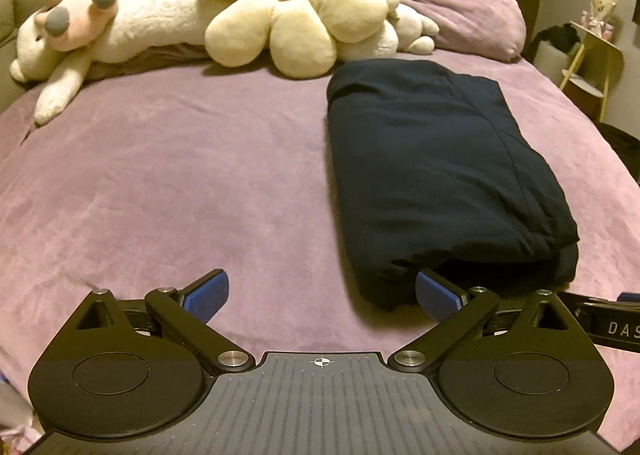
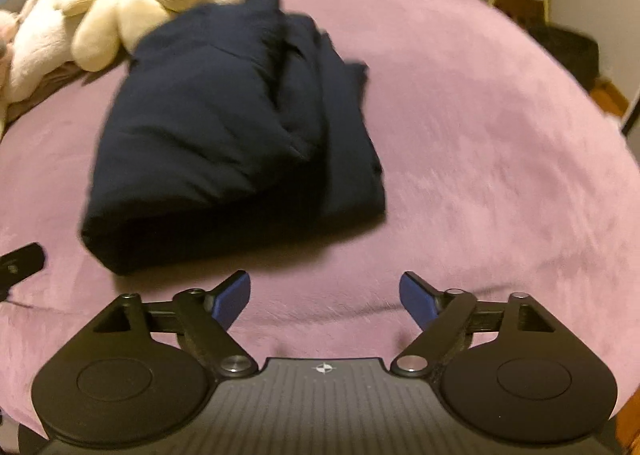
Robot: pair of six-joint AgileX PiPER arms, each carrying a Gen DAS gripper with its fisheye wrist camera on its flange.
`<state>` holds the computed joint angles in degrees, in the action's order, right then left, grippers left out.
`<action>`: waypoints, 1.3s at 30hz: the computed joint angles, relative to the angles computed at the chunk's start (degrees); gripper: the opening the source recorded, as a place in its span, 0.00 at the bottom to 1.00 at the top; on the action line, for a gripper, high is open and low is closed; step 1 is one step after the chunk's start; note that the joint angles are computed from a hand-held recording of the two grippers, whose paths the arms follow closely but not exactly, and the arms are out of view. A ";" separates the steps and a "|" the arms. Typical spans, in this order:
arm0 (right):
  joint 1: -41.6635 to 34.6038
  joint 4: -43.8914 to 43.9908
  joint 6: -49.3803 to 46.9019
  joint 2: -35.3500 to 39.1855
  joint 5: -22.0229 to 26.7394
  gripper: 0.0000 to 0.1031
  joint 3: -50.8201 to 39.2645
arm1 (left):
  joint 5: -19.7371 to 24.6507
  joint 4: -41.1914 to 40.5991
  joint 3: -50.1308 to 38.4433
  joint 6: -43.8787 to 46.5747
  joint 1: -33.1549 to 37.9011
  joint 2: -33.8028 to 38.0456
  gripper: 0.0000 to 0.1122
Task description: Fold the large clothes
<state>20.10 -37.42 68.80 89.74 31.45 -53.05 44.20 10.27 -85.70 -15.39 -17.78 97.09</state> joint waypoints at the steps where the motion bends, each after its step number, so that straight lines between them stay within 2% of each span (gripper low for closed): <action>1: 0.78 -0.63 0.16 -0.09 0.68 0.85 -0.71 | 0.43 0.51 -0.40 -0.28 -0.22 0.23 0.91; 8: 3.04 1.67 -2.41 1.13 5.32 0.87 -4.76 | 1.34 4.40 -0.21 -3.15 -1.99 -0.15 0.91; 15: 5.72 -2.08 0.54 1.32 9.12 0.93 -5.54 | 2.05 5.29 -0.36 -3.27 -2.38 -0.08 0.91; 39: 6.98 -2.12 0.54 -0.03 9.59 0.93 -5.36 | 2.76 5.35 -0.34 -2.75 -2.48 -0.32 0.92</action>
<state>27.08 -39.54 69.34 89.71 41.05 -58.41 46.97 15.62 -86.04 -18.14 -20.27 96.77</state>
